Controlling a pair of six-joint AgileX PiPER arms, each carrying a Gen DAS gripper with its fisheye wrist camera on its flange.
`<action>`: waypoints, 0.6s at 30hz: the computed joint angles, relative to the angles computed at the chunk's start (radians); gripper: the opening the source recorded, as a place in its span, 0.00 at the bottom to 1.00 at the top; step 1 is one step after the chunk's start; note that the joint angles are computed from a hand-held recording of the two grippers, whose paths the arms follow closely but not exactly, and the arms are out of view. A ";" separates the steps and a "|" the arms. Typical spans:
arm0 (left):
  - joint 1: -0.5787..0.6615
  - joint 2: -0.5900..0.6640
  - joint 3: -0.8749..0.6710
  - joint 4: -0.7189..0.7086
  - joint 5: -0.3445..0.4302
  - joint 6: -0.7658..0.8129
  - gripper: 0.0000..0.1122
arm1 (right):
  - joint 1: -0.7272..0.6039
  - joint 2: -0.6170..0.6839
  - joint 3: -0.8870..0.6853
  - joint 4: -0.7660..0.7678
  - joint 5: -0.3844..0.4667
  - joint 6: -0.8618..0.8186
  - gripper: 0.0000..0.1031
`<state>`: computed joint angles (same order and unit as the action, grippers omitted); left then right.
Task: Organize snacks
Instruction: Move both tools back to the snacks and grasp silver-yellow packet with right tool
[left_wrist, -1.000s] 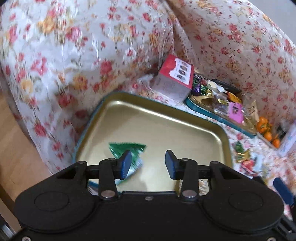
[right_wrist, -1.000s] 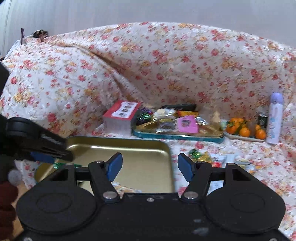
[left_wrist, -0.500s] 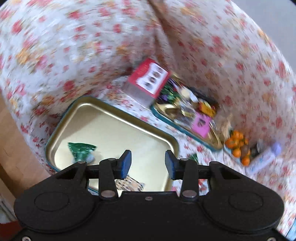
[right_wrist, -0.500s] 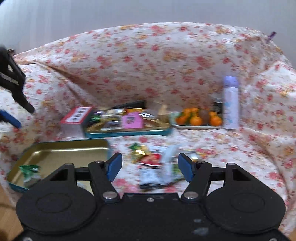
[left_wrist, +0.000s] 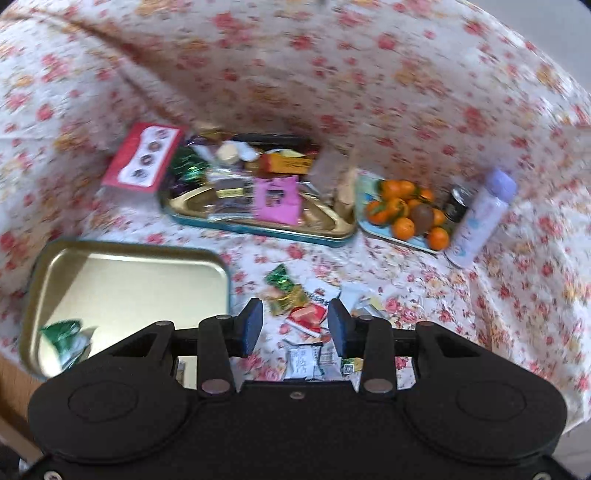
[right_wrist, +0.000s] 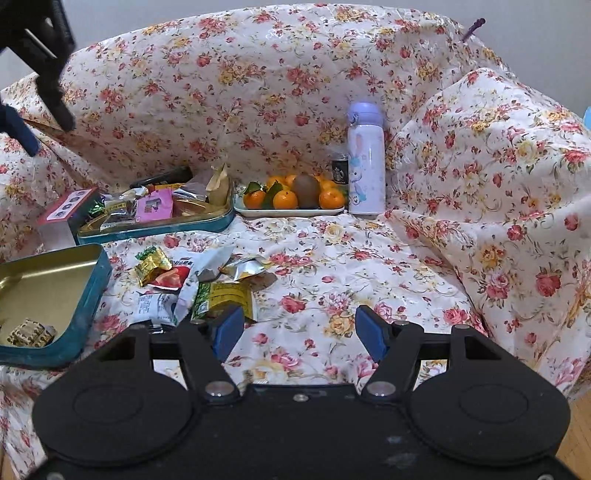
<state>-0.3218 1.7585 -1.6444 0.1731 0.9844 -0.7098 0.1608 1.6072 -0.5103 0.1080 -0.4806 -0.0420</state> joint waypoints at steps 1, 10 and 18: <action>-0.014 -0.004 0.024 0.018 -0.029 -0.005 0.41 | -0.005 0.005 -0.007 -0.027 0.002 0.024 0.67; -0.136 -0.072 0.316 0.258 -0.289 -0.094 0.41 | -0.030 0.108 -0.144 -0.376 0.068 0.379 0.66; -0.207 -0.122 0.572 0.515 -0.449 -0.435 0.41 | -0.061 0.163 -0.179 -0.441 0.103 0.475 0.66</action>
